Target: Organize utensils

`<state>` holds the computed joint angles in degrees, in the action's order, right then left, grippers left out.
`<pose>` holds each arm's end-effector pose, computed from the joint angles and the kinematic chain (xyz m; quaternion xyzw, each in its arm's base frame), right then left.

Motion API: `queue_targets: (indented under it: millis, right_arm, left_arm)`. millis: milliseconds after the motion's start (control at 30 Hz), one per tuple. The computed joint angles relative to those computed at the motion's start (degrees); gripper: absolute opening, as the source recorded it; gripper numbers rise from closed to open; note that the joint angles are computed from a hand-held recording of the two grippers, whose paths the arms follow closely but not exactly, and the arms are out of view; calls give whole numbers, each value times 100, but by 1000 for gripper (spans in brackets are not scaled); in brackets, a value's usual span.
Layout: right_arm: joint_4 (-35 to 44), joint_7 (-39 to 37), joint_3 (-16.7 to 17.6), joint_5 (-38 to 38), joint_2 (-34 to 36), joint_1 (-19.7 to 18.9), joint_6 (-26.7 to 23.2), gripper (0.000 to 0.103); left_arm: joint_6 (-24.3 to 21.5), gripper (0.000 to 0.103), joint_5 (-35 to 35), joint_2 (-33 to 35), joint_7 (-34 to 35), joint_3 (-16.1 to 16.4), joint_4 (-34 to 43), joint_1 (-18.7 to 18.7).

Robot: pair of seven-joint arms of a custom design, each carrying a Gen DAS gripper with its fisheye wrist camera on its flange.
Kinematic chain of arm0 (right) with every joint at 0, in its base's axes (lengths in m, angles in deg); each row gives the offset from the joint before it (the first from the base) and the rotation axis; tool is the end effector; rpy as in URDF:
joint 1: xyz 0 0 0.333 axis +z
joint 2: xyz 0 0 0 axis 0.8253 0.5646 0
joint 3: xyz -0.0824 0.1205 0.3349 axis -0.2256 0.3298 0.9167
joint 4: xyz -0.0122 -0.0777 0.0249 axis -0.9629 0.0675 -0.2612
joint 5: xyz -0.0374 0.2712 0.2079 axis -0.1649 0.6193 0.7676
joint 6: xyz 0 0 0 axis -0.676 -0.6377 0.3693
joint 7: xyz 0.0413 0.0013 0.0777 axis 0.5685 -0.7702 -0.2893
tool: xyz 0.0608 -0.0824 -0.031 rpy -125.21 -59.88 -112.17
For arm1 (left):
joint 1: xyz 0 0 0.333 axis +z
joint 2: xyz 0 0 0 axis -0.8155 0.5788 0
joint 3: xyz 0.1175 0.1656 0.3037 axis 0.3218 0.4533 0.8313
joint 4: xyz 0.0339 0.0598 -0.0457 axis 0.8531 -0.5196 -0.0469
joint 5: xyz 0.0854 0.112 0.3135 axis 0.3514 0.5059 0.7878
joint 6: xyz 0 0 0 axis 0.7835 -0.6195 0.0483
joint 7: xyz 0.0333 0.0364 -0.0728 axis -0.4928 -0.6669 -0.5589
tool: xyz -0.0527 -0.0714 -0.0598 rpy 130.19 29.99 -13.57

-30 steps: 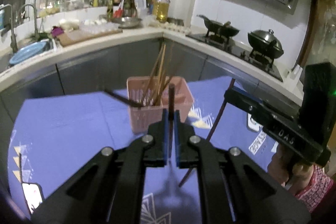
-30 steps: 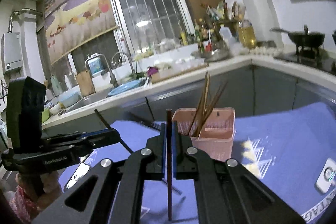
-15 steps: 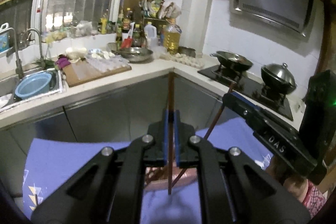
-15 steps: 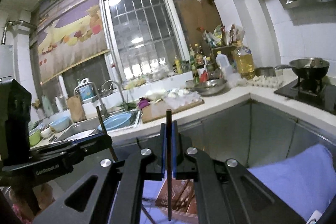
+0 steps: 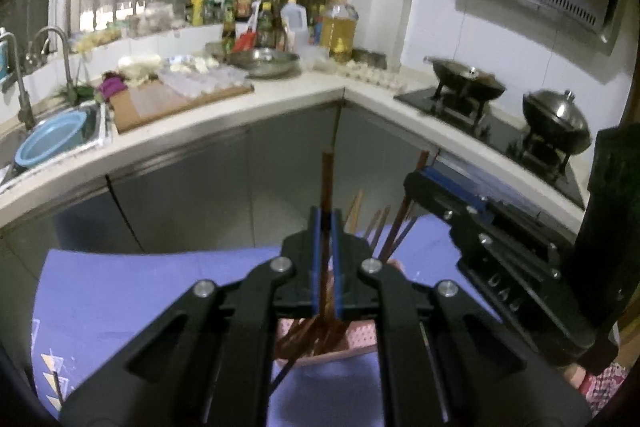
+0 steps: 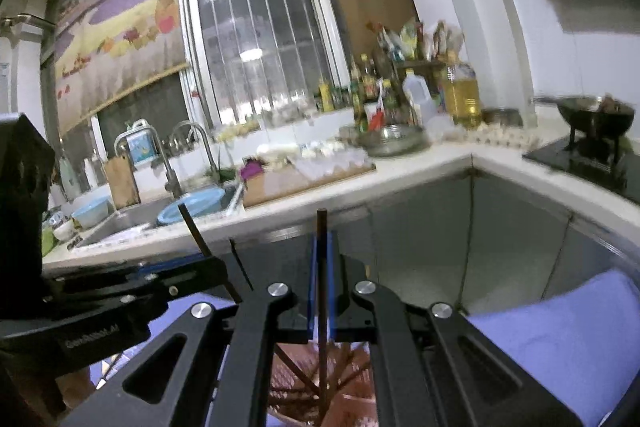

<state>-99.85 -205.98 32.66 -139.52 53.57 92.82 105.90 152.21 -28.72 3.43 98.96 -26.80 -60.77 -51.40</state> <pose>0.6164 0.3810 0.5207 -0.4445 0.6849 -0.3964 0.4197 0.7409 -0.1467 0.5661 -0.3029 0.8314 -0.4578 0.0860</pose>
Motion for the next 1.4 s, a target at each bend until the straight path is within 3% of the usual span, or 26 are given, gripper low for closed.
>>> queue_targets:
  millis: [100,167,233,267,333,400,567,633,767,933,1100,1300,1400]
  right_arm:
    - [-134,208,65,154,52,-86,239,6]
    - [-219,322,91,305,35,-143,465,7]
    - [-366,578,40,283,-58,-90,568,11]
    - [-430,701,17,222,-114,-49,567,14]
    - [-608,1010,5,-13,-287,93,399,30]
    - [-807,1313,59,-336,-479,253,73,44]
    - [-1497,2225,421,-987,-899,504,-547,47]
    - [-1827,2747,631,-1093,-992,553,-695,48]
    - [-2223,3427,1094,-921,-936,561,-855,48]
    - [-2276,3628,1397,-482,-677,859,-1151,48]
    - [-2262,3843,1411,-148,-556,1134,-1196,48]
    - [-2181,3848,1369,227,-487,1498,-1641,49]
    - [-2107,3804,1351,356,-465,1565,-1762,51]
  left_arm:
    - [216,5,293,-19,-114,186,-280,-178]
    - [302,14,562,-4,-258,303,-393,-291]
    - [474,30,730,-46,-390,359,-588,-315]
    - [566,30,723,-87,-391,321,-685,-270]
    - [733,31,575,-228,-282,184,-909,-101]
    - [890,33,205,-464,-24,-17,-1221,169]
    - [1226,50,-1767,-1344,1576,-578,-2331,1142]
    - [1077,59,-2641,-1694,2340,-686,-2767,1532]
    - [638,73,-3965,-2334,3733,-564,-3705,2031]
    - [539,79,-4501,-2767,4751,-148,-4701,2010]
    - [863,80,-4089,-2922,4775,255,-5386,1647]
    - [1508,89,-4176,-2968,4989,644,-5756,1148]
    - [1551,95,-4023,-2950,4858,880,-5796,953]
